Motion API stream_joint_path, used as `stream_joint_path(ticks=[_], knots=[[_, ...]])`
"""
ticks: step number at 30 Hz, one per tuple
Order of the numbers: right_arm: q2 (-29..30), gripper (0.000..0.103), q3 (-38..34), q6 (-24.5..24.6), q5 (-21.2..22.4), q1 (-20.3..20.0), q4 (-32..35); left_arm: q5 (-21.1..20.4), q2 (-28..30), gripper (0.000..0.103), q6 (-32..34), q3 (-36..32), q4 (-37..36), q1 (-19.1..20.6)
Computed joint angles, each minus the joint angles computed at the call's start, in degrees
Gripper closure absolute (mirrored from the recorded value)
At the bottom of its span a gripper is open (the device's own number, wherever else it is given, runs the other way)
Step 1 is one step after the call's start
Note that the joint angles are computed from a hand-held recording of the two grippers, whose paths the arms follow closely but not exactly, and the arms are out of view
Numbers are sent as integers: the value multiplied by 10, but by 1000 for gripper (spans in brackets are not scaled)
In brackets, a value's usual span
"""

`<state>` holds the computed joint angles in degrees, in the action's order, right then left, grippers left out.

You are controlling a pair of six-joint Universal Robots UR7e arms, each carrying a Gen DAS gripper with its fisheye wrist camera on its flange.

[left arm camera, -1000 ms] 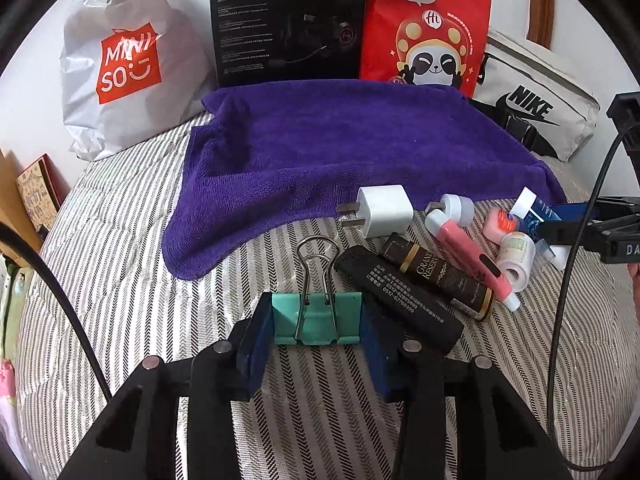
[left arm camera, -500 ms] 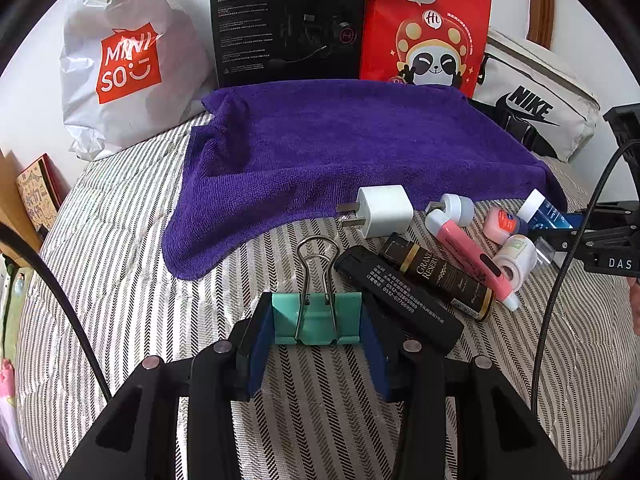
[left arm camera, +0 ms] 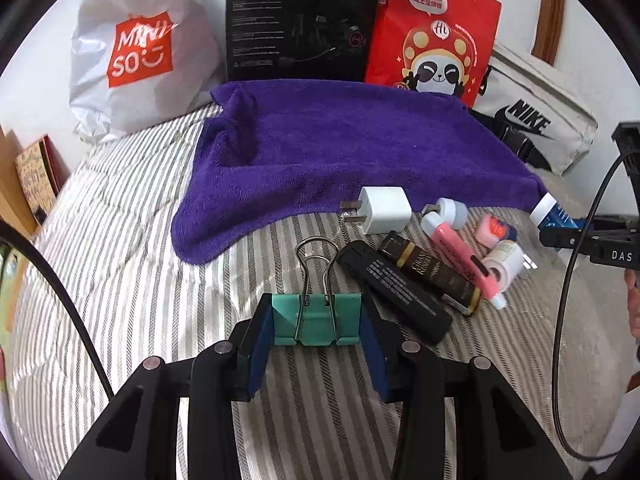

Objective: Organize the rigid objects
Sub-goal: 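Carry the clip with the left tool while the right tool sets the balm stick on the towel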

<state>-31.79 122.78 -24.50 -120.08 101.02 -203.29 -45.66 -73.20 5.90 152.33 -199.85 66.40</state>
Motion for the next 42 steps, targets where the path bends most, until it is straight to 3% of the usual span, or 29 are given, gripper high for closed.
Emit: stream_joint_path(ticks=[14,20,32,42], knots=[[-39,67,11,13,20,4,14,-15,-79,64,-48,-5,59,-29],[-49,67,-8,10,27,12,27,9,-84,64,-36,-35,102,-44],[-30,67,-97,5,36,18,77,-25,-57,64,-14,-106,106,-9],[24,67,-223,11,38,1,151,-61,-19,64,7,-161,112,31]])
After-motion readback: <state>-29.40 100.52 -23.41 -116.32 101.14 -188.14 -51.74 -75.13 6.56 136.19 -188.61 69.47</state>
